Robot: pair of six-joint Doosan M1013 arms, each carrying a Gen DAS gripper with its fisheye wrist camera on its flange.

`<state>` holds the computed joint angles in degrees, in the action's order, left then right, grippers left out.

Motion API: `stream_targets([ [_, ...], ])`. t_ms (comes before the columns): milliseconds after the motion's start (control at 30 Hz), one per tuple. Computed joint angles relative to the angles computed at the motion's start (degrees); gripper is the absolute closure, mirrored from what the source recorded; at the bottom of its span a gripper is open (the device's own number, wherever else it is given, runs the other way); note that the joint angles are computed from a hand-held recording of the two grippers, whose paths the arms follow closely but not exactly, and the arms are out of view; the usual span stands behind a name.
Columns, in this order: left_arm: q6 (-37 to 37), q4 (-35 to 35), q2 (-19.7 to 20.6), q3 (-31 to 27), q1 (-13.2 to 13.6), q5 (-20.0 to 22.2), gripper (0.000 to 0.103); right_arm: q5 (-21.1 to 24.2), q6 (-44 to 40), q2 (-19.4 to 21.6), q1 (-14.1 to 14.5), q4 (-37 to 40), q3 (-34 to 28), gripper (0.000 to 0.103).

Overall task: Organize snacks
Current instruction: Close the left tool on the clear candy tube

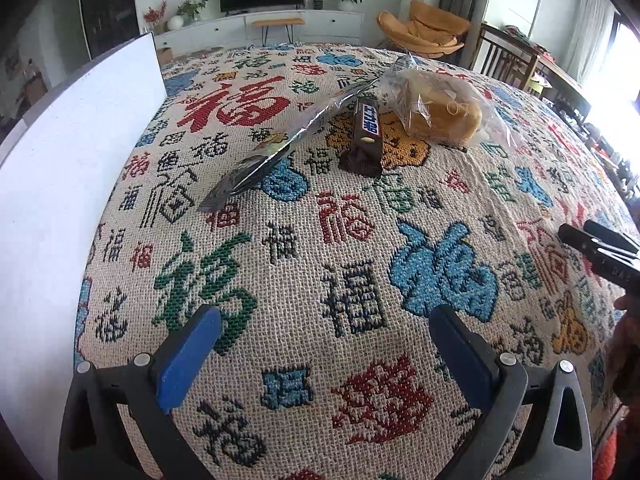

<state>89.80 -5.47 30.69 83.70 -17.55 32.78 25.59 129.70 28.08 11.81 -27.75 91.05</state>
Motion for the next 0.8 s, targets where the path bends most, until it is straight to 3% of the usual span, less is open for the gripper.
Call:
stream_targets([
  [67,-0.9,-0.7,0.2,-1.7,1.0,0.8,0.000,0.0,0.0,0.0,0.0,0.0,0.0,0.018],
  [133,-6.2,3.6,0.7,-3.8,1.5,0.5,0.000,0.0,0.0,0.0,0.0,0.0,0.0,0.018],
  [200,-9.1,7.4,2.4,-7.3,1.6,3.6,0.001,0.0,0.1,0.0,0.0,-0.1,0.0,0.018],
  [300,-8.3,13.1,5.1,-11.6,0.9,6.1,0.003,0.0,0.0,0.0,0.0,0.0,0.0,0.018],
  [367,-6.4,16.1,7.2,-14.5,0.0,8.7,0.010,0.0,0.0,0.0,0.0,0.0,0.0,0.018],
  [433,-4.3,16.3,9.4,-17.6,-0.4,12.7,0.043,0.0,0.0,0.0,0.0,0.0,0.0,0.018],
  [467,-3.0,14.9,9.9,-18.4,-0.3,13.6,0.047,0.0,0.0,0.0,0.0,0.0,0.0,0.018],
  [500,-2.2,12.4,9.6,-18.0,0.0,12.1,0.064,0.0,0.0,0.0,0.0,0.0,0.0,0.018],
  [533,-2.5,11.7,9.7,-18.5,0.2,13.2,0.075,0.0,0.0,0.0,0.0,0.0,0.0,0.018],
  [633,1.1,4.8,8.1,-16.2,1.3,11.8,0.092,0.0,0.0,0.0,0.0,0.0,0.0,0.018],
  [700,3.2,1.4,6.3,-13.6,1.8,12.0,0.094,0.0,0.0,0.0,0.0,0.0,0.0,0.018],
  [800,8.9,-9.9,3.4,-9.0,3.4,13.8,0.094,0.0,0.0,0.0,0.0,0.1,0.0,0.018],
])
